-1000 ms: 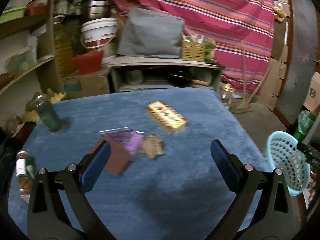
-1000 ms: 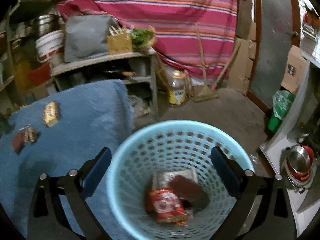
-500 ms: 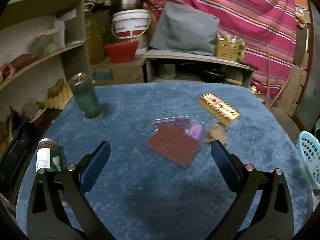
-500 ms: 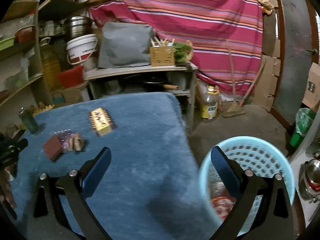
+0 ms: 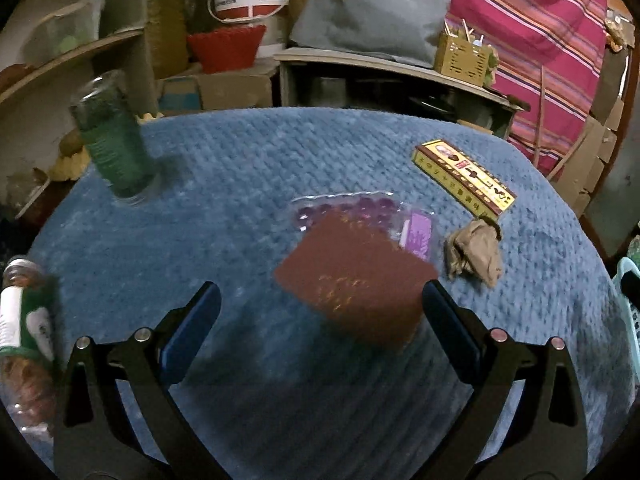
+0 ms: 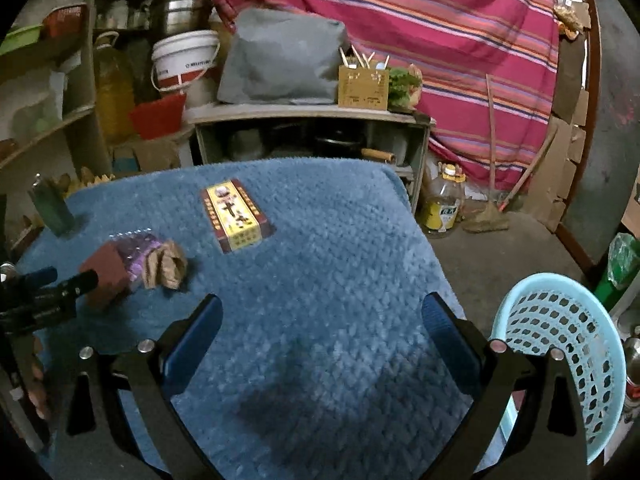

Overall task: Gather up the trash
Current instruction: 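Move the left tool to the second brown pad and grasp it, then grasp the crumpled tan paper with the right tool while the left tool holds the pad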

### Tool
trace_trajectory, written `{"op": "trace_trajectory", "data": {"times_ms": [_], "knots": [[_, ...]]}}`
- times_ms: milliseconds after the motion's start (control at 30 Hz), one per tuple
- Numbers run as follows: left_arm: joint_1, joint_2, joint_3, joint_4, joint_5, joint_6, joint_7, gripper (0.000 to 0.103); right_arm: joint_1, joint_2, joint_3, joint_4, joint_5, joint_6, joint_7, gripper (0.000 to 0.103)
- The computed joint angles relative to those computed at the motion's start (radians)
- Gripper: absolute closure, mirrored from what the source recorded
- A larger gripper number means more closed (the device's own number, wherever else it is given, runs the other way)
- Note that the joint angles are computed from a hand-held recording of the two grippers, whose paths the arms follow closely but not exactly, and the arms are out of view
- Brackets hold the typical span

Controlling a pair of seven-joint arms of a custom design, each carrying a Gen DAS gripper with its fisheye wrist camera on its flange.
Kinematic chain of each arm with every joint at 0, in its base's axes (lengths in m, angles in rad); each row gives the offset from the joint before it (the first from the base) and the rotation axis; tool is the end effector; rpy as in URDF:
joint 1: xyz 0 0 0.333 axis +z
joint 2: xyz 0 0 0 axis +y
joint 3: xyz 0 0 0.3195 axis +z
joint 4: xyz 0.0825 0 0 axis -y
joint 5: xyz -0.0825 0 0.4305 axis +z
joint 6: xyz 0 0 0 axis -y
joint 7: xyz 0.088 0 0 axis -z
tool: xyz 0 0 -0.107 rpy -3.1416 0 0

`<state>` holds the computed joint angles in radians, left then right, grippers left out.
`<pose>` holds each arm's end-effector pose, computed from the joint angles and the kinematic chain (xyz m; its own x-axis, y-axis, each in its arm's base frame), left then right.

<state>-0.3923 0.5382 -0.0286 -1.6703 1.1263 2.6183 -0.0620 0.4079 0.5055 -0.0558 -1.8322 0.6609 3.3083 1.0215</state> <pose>0.6729 -0.3209 0.3020 0.2943 -0.9540 0.0578 -0.6528 -0.2449 -0.7169 0.6937 0.1918 0.3318 0.2133 -0.9770 0.0024 -0.5726 -0.1270 -0.8100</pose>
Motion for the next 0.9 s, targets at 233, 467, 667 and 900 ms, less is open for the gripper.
{"op": "trace_trajectory", "data": {"times_ms": [233, 467, 667, 900], "knots": [[0.018, 0.097, -0.03, 0.128, -0.129, -0.037, 0.194, 0.006, -0.009, 0.039, -0.013, 0.054, -0.022, -0.059, 0.05, 0.005], [0.035, 0.115, -0.033, 0.137, -0.241, 0.019, 0.286, 0.014, 0.003, 0.053, -0.03, 0.074, -0.06, -0.079, 0.09, 0.005], [0.037, 0.099, -0.019, 0.096, -0.282, 0.09, 0.281, 0.014, 0.027, 0.061, -0.045, 0.087, -0.097, -0.088, 0.114, 0.005], [-0.01, 0.043, 0.03, 0.042, -0.206, 0.076, 0.217, 0.015, 0.074, 0.062, -0.089, 0.084, -0.131, -0.096, 0.143, 0.005]]}}
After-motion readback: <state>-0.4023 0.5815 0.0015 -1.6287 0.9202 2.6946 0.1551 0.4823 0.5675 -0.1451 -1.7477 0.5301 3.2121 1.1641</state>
